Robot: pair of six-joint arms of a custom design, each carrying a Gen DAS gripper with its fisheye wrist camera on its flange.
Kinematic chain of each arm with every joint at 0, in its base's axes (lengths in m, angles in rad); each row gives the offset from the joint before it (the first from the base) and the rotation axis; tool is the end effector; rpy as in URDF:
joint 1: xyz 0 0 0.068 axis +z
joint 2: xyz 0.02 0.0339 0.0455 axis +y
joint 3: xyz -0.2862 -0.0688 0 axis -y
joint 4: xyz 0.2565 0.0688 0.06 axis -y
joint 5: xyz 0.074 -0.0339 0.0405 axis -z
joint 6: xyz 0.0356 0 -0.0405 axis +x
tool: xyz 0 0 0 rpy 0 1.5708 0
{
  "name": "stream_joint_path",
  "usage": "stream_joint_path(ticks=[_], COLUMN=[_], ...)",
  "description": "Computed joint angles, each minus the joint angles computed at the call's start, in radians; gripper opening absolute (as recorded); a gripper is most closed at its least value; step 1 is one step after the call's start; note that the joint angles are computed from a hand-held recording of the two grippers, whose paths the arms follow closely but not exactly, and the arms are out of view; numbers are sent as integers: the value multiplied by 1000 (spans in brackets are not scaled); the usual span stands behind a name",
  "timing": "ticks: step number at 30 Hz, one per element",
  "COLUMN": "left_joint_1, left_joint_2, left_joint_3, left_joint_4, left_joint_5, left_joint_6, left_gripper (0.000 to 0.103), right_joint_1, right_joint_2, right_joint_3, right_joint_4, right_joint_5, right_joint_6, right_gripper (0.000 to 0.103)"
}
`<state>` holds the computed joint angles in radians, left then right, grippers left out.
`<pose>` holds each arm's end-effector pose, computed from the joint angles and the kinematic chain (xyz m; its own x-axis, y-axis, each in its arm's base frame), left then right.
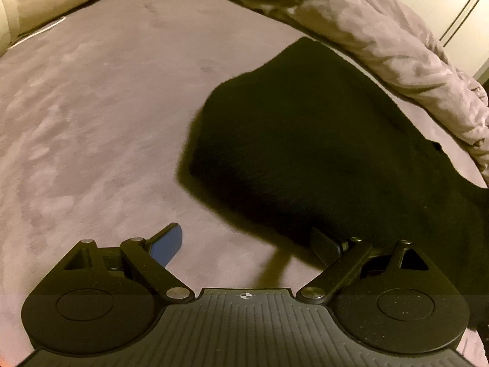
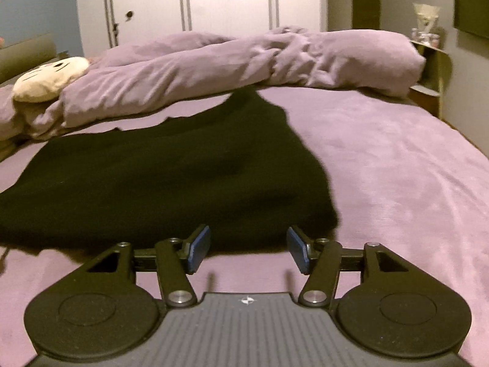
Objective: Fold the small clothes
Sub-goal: 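Grasp the folded sweater edge with the left tool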
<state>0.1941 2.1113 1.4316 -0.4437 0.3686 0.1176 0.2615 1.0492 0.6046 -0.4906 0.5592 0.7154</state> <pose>0.4449 0.0744 0.1477 -0.8817 -0.0618 -0.4677 0.0770 0.9593 -0.2718 0.1948 0.0326 0.2217 -0.5310 0.4335 -0.7281 0.5741 0.8160 0.0671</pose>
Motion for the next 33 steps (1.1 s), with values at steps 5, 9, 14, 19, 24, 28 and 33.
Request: stream_joint_path(ticks=[5, 9, 14, 19, 24, 28, 33], left_joint_1=[8, 26, 42, 46, 54, 51, 58], left_joint_2=[26, 65, 136, 185, 199, 195, 186], left_joint_3=[32, 93, 190, 260, 291, 266, 231], left_joint_4=[-23, -71, -148, -186, -197, -178, -146], left_joint_5=[51, 137, 205, 251, 293, 268, 303], left_joint_6=[0, -18, -32, -36, -33, -41, -66], left_gripper=[94, 85, 75, 51, 37, 49, 64], right_joint_1=[31, 49, 74, 82, 77, 74, 77], right_joint_2=[106, 212, 326, 415, 506, 579, 583], right_joint_3=[40, 82, 145, 197, 248, 276, 271], right_joint_4=[97, 168, 234, 306, 341, 335, 342], right_joint_5=[-6, -33, -35, -63, -74, -64, -63], right_joint_6=[6, 3, -11, -17, -38, -50, -66], right_gripper=[57, 36, 31, 25, 25, 25, 26])
